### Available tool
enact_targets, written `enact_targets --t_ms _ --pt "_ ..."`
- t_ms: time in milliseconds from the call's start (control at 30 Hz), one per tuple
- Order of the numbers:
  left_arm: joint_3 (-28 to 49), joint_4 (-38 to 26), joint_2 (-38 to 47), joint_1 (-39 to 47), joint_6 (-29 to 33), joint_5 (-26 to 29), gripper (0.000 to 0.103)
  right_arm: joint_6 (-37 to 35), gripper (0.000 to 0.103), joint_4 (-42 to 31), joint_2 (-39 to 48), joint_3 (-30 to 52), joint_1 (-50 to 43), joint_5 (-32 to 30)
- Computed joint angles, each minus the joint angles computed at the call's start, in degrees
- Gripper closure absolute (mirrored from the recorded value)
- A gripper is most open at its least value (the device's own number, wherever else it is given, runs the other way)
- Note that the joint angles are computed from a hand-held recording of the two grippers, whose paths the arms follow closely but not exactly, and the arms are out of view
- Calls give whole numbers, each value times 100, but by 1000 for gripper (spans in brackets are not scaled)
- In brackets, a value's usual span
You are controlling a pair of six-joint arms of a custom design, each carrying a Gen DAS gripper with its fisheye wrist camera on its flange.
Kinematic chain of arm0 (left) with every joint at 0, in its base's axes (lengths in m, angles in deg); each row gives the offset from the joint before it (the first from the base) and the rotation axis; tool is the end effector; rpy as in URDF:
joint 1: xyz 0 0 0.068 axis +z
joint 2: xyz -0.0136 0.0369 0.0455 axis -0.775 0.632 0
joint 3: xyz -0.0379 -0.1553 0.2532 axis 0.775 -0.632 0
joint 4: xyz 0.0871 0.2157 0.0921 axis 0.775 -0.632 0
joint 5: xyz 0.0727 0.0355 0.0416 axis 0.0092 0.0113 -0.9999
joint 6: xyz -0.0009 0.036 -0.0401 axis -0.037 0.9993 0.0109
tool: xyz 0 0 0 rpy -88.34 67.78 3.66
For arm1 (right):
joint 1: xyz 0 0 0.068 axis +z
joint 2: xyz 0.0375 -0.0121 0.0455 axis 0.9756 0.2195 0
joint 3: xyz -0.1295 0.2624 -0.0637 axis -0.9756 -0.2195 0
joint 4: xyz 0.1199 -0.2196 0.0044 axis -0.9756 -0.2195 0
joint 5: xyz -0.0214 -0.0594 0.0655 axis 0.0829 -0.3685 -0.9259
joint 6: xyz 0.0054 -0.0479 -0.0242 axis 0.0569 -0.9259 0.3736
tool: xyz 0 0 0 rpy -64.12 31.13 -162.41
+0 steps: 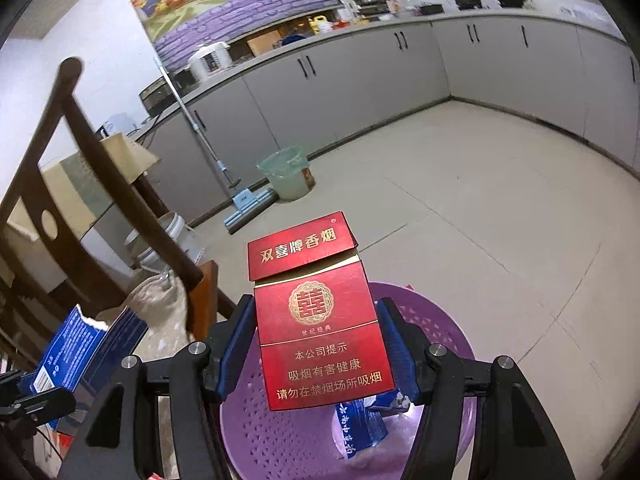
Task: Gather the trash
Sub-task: 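Carry both boxes over the purple basket and release them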
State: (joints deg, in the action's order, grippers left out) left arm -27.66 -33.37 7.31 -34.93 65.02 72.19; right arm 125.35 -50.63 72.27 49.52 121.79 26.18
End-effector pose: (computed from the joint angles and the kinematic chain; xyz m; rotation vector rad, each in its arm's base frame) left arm 0.1820 0.0327 0.2345 0.7328 2.4140 -0.3572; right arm 0.1291 0.0984 0.1955 0.6635 2.1801 0.2501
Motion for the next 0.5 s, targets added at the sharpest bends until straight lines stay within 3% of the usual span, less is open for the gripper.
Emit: enact_targets --t_ms 233,500 --pt "-111 788 458 -960 -1014 -416 51 -9 37 27 -346 -255 -274 -193" --pt "-275 1486 887 -1744 -1492 -860 50 -60 37 242 -166 -276 -555 -462"
